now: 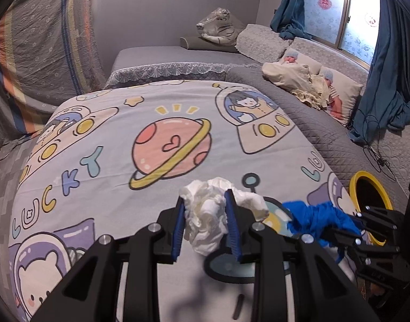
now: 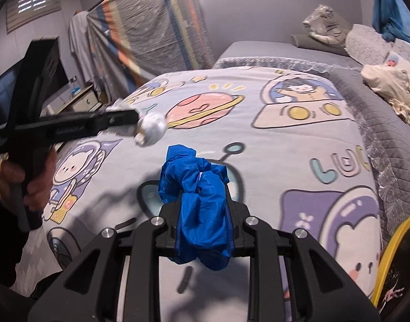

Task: Collect trash
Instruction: 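Carry the white tissue bundle and blue glove over the bin with both tools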

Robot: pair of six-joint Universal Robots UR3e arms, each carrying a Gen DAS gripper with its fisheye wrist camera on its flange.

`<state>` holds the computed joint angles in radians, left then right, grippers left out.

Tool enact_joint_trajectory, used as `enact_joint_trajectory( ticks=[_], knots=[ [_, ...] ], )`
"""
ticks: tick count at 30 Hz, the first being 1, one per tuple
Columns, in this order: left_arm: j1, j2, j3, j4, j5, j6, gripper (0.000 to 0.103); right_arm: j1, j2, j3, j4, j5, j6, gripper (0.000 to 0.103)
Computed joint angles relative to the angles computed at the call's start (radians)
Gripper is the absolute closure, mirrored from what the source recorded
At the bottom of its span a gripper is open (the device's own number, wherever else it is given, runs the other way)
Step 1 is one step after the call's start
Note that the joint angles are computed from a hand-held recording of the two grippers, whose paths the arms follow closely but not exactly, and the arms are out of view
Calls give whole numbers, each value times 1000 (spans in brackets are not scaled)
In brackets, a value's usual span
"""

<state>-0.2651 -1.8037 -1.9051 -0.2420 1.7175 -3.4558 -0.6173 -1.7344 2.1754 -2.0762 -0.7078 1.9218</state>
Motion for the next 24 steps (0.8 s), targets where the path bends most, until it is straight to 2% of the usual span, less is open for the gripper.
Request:
enact_joint_trajectory(
  ticks=[12,24],
  knots=[
    [-138,-141,236,-101,39,-32,77,-167,29,-51,21,59,-8,80],
    [-272,-382,647,-246,64,-34,77,-327,100,-98,-37,104,22,80]
  ],
)
